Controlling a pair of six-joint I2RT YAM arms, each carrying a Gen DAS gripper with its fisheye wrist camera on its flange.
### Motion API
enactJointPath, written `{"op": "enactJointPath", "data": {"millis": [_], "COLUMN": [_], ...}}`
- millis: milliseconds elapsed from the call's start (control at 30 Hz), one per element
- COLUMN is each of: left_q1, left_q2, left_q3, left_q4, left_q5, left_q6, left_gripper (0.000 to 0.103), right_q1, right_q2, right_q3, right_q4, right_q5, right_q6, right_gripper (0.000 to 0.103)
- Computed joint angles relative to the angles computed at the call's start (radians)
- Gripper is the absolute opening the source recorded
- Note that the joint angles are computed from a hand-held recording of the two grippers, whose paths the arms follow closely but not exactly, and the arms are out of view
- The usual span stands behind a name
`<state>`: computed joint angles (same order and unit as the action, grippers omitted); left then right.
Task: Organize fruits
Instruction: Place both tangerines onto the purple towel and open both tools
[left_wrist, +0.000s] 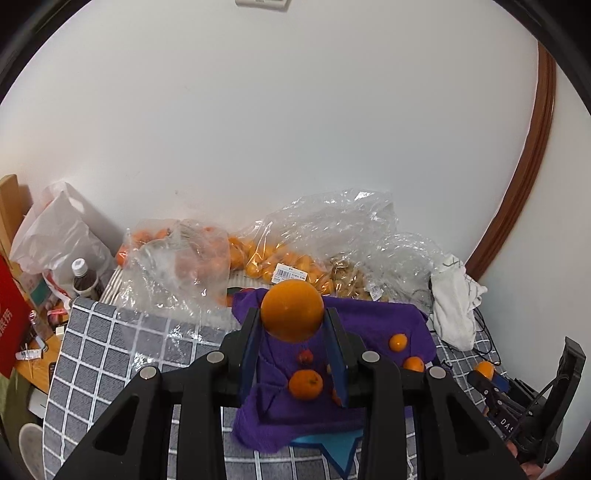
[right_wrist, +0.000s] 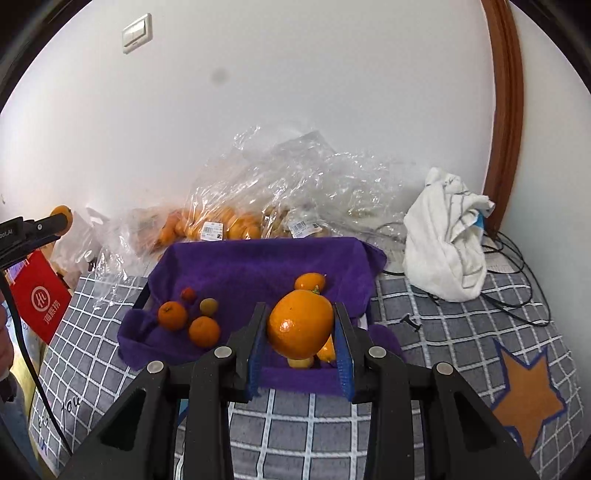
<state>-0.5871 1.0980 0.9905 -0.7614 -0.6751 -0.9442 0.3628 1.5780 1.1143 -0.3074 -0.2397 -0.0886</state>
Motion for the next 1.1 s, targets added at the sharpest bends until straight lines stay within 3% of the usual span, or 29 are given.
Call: {"op": "enactJointPath", "data": {"millis": [333,600,1100], "left_q1": [0.221,0.352,0.365], "left_q2": [0.095,0.295,0.583], "left_q3": [-0.120,-0.120,0.047], "left_q4": [0.239,0.405,0.398], "left_q5": [0.252,0.431,0.438], "left_q6": [0.119,0.176,0.240], "left_gripper": [0.032,0.032,0.032], "right_q1": [0.081,0.128,0.165], "right_q2": [0.200,0.360,0.417], "right_q3": [0.045,0.121,0.139], "right_q4": [0.077,0.093,0.119], "right_q5": [0.066,0.083,0.122], "right_q6": [-0.038,-0.064,-0.098], "right_gripper": [0.034,0.034,0.034]}}
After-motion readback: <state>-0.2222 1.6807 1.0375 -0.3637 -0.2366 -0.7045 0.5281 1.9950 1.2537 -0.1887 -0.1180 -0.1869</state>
